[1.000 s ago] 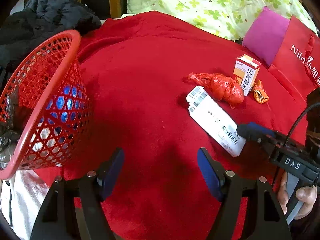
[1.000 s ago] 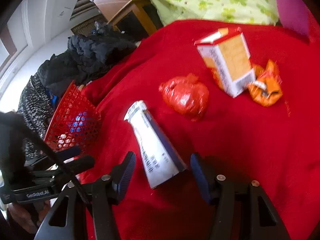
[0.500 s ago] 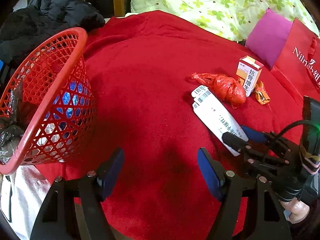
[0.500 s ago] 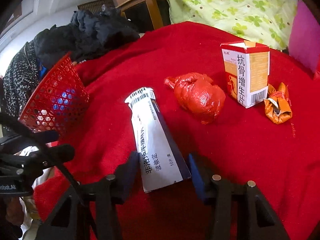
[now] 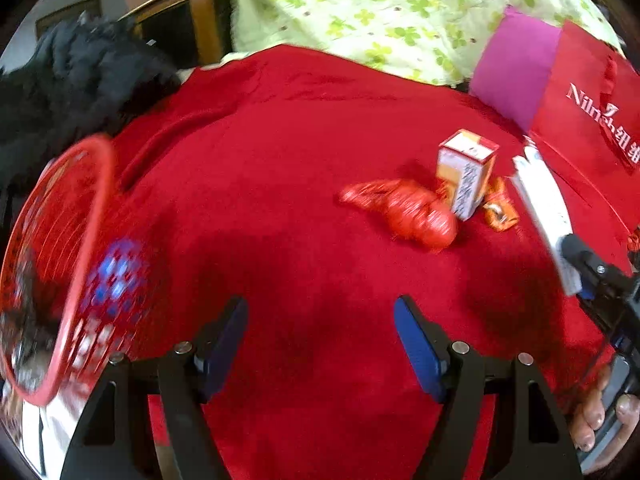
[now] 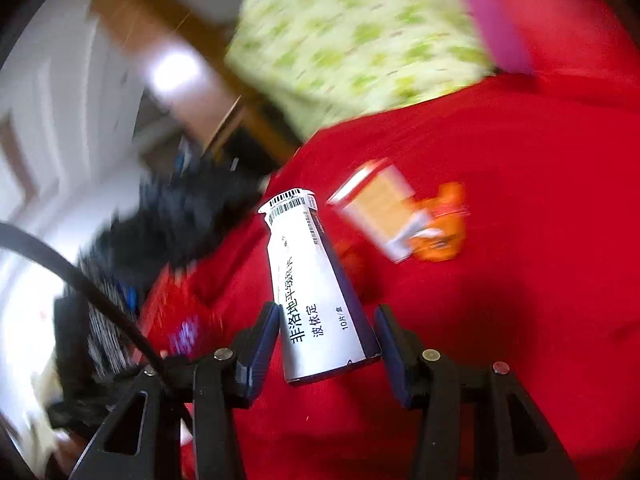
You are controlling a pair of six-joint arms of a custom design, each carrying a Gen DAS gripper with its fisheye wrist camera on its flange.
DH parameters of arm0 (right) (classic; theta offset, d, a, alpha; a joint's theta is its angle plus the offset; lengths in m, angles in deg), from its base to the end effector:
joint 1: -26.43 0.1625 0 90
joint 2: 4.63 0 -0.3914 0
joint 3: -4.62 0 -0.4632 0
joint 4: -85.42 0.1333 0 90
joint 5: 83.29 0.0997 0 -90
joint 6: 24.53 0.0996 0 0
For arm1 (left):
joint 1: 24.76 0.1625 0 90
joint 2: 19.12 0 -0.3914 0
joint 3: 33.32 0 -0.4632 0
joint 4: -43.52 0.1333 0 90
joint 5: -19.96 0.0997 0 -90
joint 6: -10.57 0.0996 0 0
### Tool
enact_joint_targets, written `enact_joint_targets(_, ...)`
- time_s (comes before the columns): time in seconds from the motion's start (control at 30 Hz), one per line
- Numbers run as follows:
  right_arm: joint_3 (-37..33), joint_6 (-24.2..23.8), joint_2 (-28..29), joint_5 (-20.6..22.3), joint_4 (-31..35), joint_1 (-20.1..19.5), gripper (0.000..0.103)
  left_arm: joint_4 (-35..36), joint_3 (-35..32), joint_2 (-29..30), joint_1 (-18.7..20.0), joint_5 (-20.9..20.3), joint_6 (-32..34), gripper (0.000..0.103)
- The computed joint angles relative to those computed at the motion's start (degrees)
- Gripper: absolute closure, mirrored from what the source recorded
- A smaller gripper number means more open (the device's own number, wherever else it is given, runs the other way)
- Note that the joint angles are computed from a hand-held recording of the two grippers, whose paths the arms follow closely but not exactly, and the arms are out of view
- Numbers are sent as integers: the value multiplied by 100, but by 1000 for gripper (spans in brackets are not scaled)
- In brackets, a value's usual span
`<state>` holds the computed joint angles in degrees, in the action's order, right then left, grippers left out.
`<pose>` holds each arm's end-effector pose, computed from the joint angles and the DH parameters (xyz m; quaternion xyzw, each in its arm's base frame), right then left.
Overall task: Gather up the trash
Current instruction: 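Grasp the white medicine box with the right tool while the left tool grasps the red plastic bag, then carry the medicine box and red bag over the red basket and open both tools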
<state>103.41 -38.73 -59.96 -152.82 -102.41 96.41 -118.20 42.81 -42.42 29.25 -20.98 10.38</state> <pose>-0.0792 -0.7085 0.1925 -0.0366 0.8784 -0.4762 0.0188 -0.2748 -0.7333 -0.0813 0.2110 0.8749 -0.2691 0.3429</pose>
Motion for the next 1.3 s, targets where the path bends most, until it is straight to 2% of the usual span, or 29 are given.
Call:
enact_joint_targets(0.1,109,706,-44,-104,-604,-163,51,119,-625,407,33,-178,219,27)
enact_joint_targets(0.23,109,1109,-91,-562,-802,-211,51,473,-1591,1007,99,-435,203,27)
enact_joint_targets(0.37,53,1038,-58,-954,-746,-105,51,625,-2338,1480,116,-582,294,26)
enact_joint_targets(0.43,64,942,-58,-966,-758,-94,51,867,-2616,1634,133,-712,200,24)
enact_joint_targets(0.6,35,995,-59,-900,-705,-116,51,1166,-2954,1888,148,-673,119,24)
enact_joint_targets(0.63,8,1030,-48,-883,-674,-122,51,1198,-2976,1907,155,-635,129,27)
enact_joint_targets(0.67,9,1058,-54,-854,-655,-143,51,1208,-2968,1906,165,-667,140,48)
enact_joint_targets(0.7,10,1068,-52,-841,-662,-153,51,1271,-2953,1885,183,-735,119,51)
enact_joint_targets(0.83,37,1006,-57,-863,-706,-145,51,989,-2644,1700,163,-787,186,55)
enact_joint_targets(1.3,99,469,22,-1283,-1133,76,51,-870,-229,155,-299,-493,521,56)
